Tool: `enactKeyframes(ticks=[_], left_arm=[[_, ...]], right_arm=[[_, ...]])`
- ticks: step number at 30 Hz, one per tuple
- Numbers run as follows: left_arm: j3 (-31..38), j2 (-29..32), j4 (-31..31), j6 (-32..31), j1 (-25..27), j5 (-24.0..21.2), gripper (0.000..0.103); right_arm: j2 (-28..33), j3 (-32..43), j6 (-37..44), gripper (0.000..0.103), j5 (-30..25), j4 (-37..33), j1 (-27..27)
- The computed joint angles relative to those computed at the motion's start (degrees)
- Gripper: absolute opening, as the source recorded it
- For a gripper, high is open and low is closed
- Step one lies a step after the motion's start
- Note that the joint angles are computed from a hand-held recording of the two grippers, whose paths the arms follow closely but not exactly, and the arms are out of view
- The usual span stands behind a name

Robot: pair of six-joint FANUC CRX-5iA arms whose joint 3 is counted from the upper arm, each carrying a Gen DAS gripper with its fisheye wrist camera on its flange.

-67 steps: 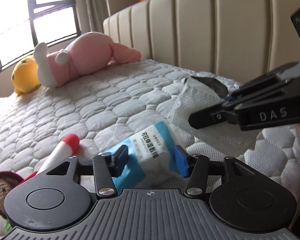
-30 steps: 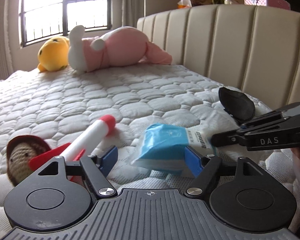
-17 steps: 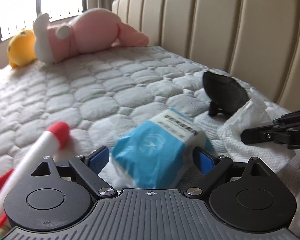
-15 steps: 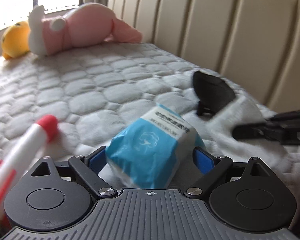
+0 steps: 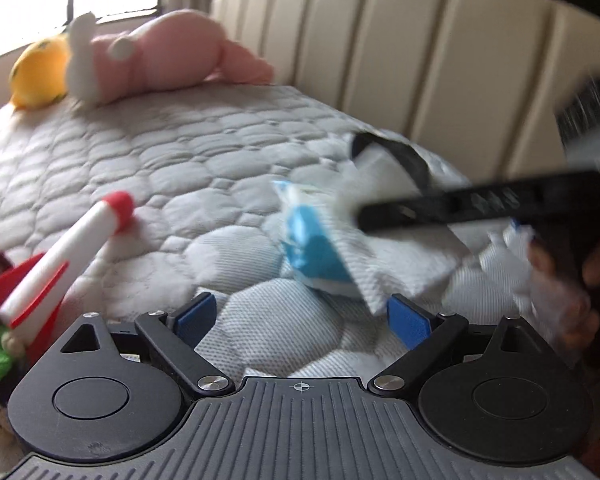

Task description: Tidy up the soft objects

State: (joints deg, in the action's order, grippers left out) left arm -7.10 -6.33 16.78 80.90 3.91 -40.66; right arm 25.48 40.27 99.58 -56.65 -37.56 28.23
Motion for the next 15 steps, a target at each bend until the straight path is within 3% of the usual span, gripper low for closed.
enactKeyframes(ticks=[4,7,9,11,13,14,15], left_arm=[[1.44,4.24,6.29,5.68,0.57,1.49,0.098],[2.54,7.95,10.63,9.30,-0.07,2.47,0.098],[3.35,9.58,9.25,14.19,-0.98,4.23,0.098],[5.02,10.21,3.89,19.07,-2.16,5.75,0.097],[7.56,10.59,-2.45,21.10,-3.54,5.27,0.066],[8.73,10.55,-5.63,20.52,-4.30,4.77,0.058],[9.85,10.33,-9.27,20.06,-5.18,4.37,0.058]], right_arm=[[-0.90,-3.54,-4.90,0.008,1.90,4.87,-0.66],[-2.00,-5.92,-5.56,0.008,2.55,4.01,-2.30],[-3.12,-7.52,-5.42,0.008,3.32,2.94,-3.49],[-4.29,-9.02,-5.57,0.008,4.50,2.49,-4.48],[-5.19,-10.09,-5.54,0.008,5.61,2.39,-5.16],[-5.62,-10.52,-5.49,0.008,6.11,2.39,-5.51],[-5.91,-10.69,-5.55,0.008,6.44,2.36,-5.74]])
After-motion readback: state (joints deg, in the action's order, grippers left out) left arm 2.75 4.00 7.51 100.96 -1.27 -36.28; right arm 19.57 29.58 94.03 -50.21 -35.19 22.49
